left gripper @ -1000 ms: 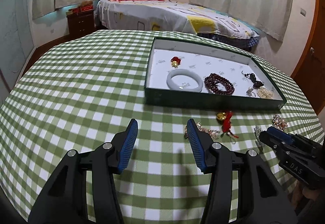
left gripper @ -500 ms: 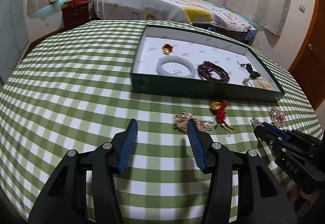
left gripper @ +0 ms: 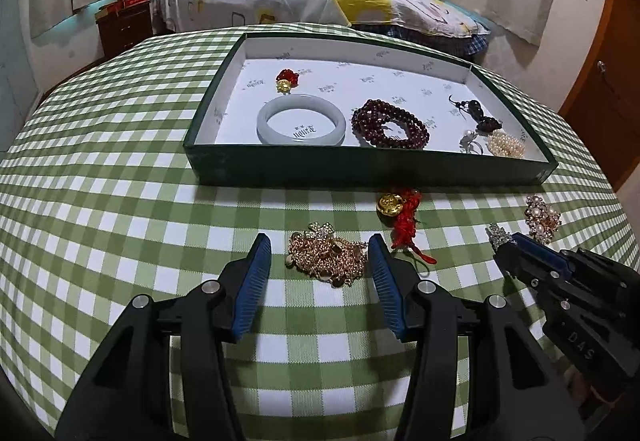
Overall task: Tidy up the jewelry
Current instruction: 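Grasp the silver rhinestone brooch with the right tool while the left tool grasps the gold brooch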
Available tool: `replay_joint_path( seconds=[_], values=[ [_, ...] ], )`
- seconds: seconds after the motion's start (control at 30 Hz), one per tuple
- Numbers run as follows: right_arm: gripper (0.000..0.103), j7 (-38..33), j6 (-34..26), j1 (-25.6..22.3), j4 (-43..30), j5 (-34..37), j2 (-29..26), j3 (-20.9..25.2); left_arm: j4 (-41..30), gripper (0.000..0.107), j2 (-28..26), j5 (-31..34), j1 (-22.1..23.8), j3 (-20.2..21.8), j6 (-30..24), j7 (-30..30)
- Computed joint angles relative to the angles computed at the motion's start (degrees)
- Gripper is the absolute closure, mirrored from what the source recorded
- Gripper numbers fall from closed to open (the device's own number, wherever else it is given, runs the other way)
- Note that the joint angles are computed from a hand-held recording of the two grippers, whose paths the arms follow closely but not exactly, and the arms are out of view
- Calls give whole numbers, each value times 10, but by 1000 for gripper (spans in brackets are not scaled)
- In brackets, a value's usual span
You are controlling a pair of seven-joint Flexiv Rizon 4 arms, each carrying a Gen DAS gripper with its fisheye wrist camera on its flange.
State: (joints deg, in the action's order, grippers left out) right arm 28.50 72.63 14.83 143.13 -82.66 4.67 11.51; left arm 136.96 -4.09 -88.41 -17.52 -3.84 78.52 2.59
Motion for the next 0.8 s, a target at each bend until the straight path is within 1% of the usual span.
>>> replay_joint_path(
  seconds=[0.03, 0.07, 0.1, 0.2, 0.27, 0.3, 0.33, 0.4, 0.47, 0.5, 0.67, 0.8],
  values=[
    [91, 2, 1, -1, 0, -2, 0, -1, -1, 70, -1, -7, -1, -1, 5, 7],
    [91, 3, 1, -1, 0, -3, 0, -1, -2, 74, -2, -17, -2, -1, 5, 23],
    [91, 4, 1, 0, 0, -3, 0, 0, -1, 82, 0, -12, 1, 2, -6, 27],
    [91, 4, 1, 0, 0, -3, 0, 0, 0, 83, 1, -19, -1, 1, -3, 40],
    [91, 2, 1, 0, 0, -1, 1, 0, 1, 83, 2, -13, 0, 2, -3, 37],
    [91, 2, 1, 0, 0, -1, 1, 0, 1, 81, 2, -8, 1, 3, -4, 32],
    [91, 2, 1, 0, 0, -1, 1, 0, 0, 77, 1, -3, 4, 4, -9, 24],
    [91, 2, 1, 0, 0, -1, 1, 0, -1, 75, 1, -6, 5, 3, -12, 24],
    [91, 2, 1, -1, 0, -1, 1, 0, -2, 78, 0, -21, 0, -1, -3, 42],
    [91, 3, 1, -1, 0, -2, 1, 0, -2, 85, 0, -33, -3, -1, -2, 56],
    [91, 3, 2, -1, 0, -2, 1, 0, -1, 88, 3, -38, -2, 3, -15, 59],
    [91, 5, -1, -1, 0, -3, 2, 0, 2, 91, 9, -49, -3, 4, -14, 71]
  ],
)
